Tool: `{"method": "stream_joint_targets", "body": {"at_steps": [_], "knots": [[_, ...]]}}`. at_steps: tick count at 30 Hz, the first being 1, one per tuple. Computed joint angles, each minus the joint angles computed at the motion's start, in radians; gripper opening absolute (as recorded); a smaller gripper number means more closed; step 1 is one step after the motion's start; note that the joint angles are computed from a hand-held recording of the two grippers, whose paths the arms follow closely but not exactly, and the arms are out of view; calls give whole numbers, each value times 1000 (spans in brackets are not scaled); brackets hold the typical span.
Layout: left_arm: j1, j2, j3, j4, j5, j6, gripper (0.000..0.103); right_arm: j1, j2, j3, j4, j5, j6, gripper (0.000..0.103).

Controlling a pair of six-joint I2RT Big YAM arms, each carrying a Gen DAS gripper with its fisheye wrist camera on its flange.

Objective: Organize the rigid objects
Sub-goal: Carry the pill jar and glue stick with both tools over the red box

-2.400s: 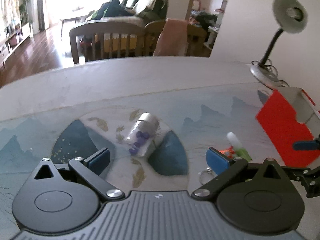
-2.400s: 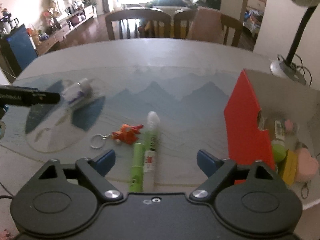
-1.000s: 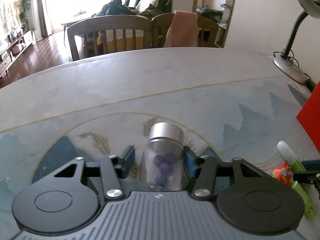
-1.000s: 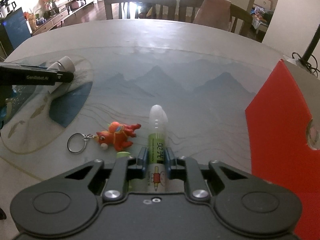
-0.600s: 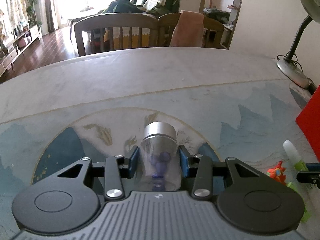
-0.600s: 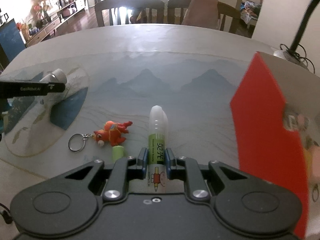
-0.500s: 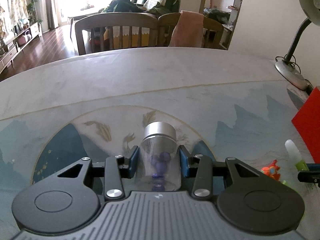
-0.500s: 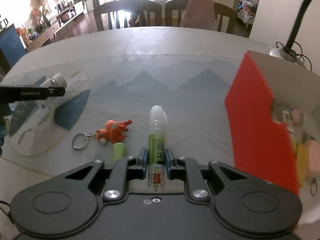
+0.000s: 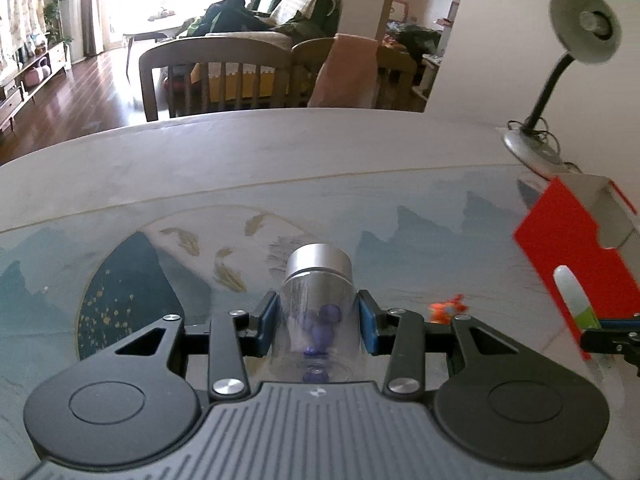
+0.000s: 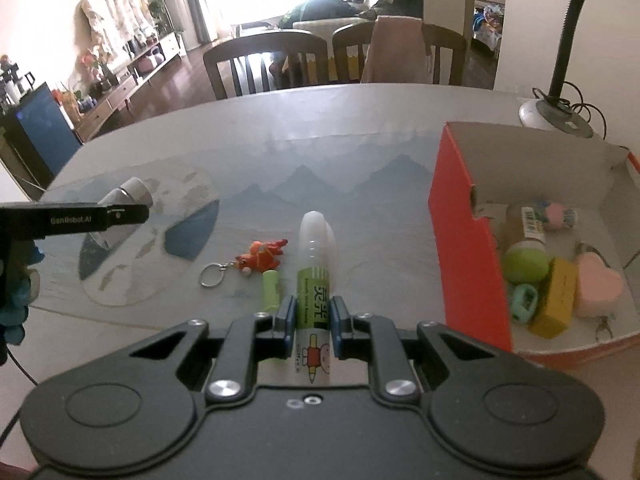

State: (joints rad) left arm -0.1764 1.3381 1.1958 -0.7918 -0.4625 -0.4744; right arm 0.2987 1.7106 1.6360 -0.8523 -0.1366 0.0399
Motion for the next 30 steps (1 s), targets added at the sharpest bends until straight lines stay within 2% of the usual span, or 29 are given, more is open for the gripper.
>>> {"method": "stream_joint_targets", "body": {"at_steps": [10, 17, 30], "knots": [[-118, -1, 86, -93, -26, -99, 41, -41, -71, -5, -34, -39, -26, 16], [-198, 56, 173, -109, -52, -112, 41, -94, -91, 4, -45, -78, -54, 16], [-294, 254, 396, -103, -76, -98, 41, -236, -74, 36, -58, -160, -124, 16]]}}
